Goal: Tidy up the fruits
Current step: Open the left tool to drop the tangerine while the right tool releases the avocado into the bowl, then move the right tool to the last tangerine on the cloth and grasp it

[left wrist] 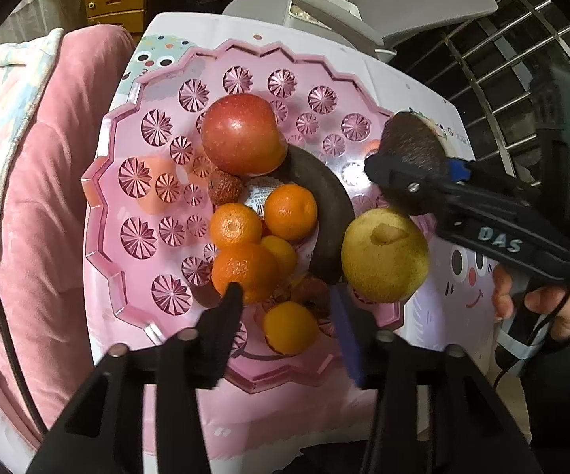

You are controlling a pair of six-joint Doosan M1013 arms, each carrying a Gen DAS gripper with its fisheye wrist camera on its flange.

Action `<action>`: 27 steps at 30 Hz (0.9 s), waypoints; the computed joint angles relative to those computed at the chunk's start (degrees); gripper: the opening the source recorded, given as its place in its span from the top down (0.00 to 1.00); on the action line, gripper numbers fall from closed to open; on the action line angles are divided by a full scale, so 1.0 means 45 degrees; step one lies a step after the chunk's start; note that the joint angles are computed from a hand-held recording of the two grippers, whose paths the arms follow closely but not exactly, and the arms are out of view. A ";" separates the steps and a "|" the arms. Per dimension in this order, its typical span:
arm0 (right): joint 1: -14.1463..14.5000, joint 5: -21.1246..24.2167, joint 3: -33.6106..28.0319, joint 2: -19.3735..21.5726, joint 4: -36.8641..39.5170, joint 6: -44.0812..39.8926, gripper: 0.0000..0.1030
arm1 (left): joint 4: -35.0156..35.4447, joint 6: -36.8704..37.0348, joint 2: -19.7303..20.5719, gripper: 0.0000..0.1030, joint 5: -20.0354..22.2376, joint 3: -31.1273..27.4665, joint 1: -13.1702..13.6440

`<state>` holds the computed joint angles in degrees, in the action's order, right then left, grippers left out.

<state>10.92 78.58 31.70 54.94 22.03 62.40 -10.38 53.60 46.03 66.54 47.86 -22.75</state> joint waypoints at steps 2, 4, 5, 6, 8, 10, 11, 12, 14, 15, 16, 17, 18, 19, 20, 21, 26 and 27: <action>-0.0011 0.0096 -0.0143 0.0123 0.0030 -0.0096 0.38 | 0.0176 -0.0192 -0.0042 0.49 -0.0214 0.0042 -0.0065; -0.0057 0.0067 -0.0235 0.0195 0.0200 -0.0125 0.38 | 0.0377 -0.0441 -0.0101 0.43 -0.0429 0.0122 -0.0133; -0.0081 0.0037 -0.0263 0.0204 0.0289 -0.0173 0.38 | 0.0551 -0.0658 -0.0129 0.42 -0.0516 0.0142 -0.0187; -0.0122 -0.0025 -0.0240 0.0192 0.0463 -0.0310 0.38 | 0.0755 -0.0911 -0.0147 0.41 -0.0589 0.0147 -0.0248; -0.0224 -0.0063 -0.0253 0.0187 0.0947 -0.0655 0.38 | 0.1134 -0.1383 -0.0193 0.38 -0.0687 0.0166 -0.0349; -0.0333 -0.0152 -0.0223 0.0147 0.1302 -0.1053 0.38 | 0.1522 -0.1851 -0.0234 0.35 -0.0768 0.0164 -0.0471; -0.0402 -0.0184 -0.0209 0.0124 0.1503 -0.1253 0.38 | 0.1786 -0.2175 -0.0276 0.35 -0.0830 0.0185 -0.0555; -0.0475 -0.0182 -0.0246 0.0121 0.1681 -0.1405 0.38 | 0.1961 -0.2391 -0.0306 0.34 -0.0895 0.0213 -0.0615; -0.0613 -0.0234 -0.0226 0.0089 0.1928 -0.1681 0.37 | 0.2524 -0.3030 -0.0333 0.31 -0.0985 0.0166 -0.0804; -0.0713 -0.0242 -0.0243 0.0085 0.2079 -0.1855 0.37 | 0.2737 -0.3260 -0.0344 0.30 -0.1044 0.0152 -0.0883; -0.0792 -0.0224 -0.0271 0.0096 0.2178 -0.1991 0.37 | 0.2935 -0.3477 -0.0346 0.29 -0.1107 0.0116 -0.0967; -0.0884 -0.0200 -0.0320 0.0119 0.2242 -0.2148 0.36 | 0.3186 -0.3748 -0.0353 0.29 -0.1216 0.0082 -0.1071; -0.0958 -0.0189 -0.0369 0.0140 0.2291 -0.2295 0.34 | 0.3379 -0.3944 -0.0346 0.27 -0.1279 0.0036 -0.1151; -0.1034 -0.0169 -0.0397 0.0156 0.2348 -0.2468 0.34 | 0.3575 -0.4144 -0.0331 0.26 -0.1304 -0.0027 -0.1230; -0.1115 -0.0159 -0.0409 0.0166 0.2406 -0.2692 0.33 | 0.3740 -0.4337 -0.0313 0.25 -0.1338 -0.0091 -0.1303; -0.1217 -0.0168 -0.0442 0.0191 0.2487 -0.2938 0.31 | 0.3866 -0.4481 -0.0285 0.23 -0.1356 -0.0170 -0.1368; -0.1552 -0.0111 -0.0949 0.0539 0.2488 -0.3815 0.27 | 0.4423 -0.5073 -0.0175 0.20 -0.1561 -0.0416 -0.1622; -0.1596 -0.0117 -0.1066 0.0623 0.2465 -0.4021 0.27 | 0.4447 -0.5148 -0.0147 0.19 -0.1589 -0.0457 -0.1653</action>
<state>3.74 78.05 26.90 57.74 33.13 44.30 9.63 30.43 45.36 59.39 45.80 -30.19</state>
